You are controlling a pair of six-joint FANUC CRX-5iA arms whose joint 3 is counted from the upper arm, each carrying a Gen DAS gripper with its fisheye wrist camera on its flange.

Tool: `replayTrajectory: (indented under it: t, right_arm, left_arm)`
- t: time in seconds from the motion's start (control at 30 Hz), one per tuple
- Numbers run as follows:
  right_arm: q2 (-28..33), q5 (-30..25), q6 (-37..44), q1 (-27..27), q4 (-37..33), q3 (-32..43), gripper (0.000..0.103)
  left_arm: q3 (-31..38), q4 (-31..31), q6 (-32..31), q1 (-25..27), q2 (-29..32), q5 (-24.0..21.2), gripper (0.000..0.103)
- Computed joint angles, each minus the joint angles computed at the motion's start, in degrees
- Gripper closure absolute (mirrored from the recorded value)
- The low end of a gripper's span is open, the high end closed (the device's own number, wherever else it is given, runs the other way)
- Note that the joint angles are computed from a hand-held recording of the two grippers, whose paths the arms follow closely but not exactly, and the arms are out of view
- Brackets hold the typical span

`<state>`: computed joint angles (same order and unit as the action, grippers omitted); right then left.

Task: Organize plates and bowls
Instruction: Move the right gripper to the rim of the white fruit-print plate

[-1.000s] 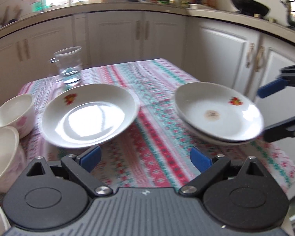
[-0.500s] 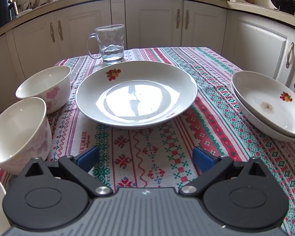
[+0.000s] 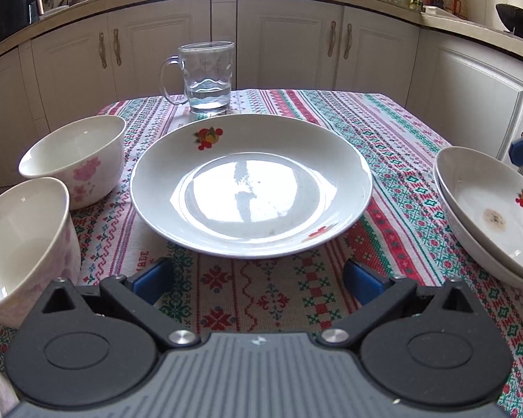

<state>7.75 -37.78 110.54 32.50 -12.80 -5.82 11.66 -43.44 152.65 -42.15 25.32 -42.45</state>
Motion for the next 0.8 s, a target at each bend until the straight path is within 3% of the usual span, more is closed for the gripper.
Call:
replayTrajectory:
  t: [0.33, 0.5, 0.8]
  right_arm:
    - [7.13, -6.96, 6.73, -1.52, -2.56, 11.46, 0.0]
    - [12.86, -11.71, 9.17, -2.0, -3.23, 19.21, 0.0]
    - [23.73, -19.78, 12.66, -3.75, -5.92, 33.71, 0.0]
  left_arm:
    - [2.82, 2.45, -1.31, 0.98, 1.63, -2.84, 0.0]
    - [2.11, 4.02, -4.47, 2.24, 1.4, -0.37, 0.0]
    - [1.49, 1.05, -2.08, 1.85, 1.32, 1.48, 0.0]
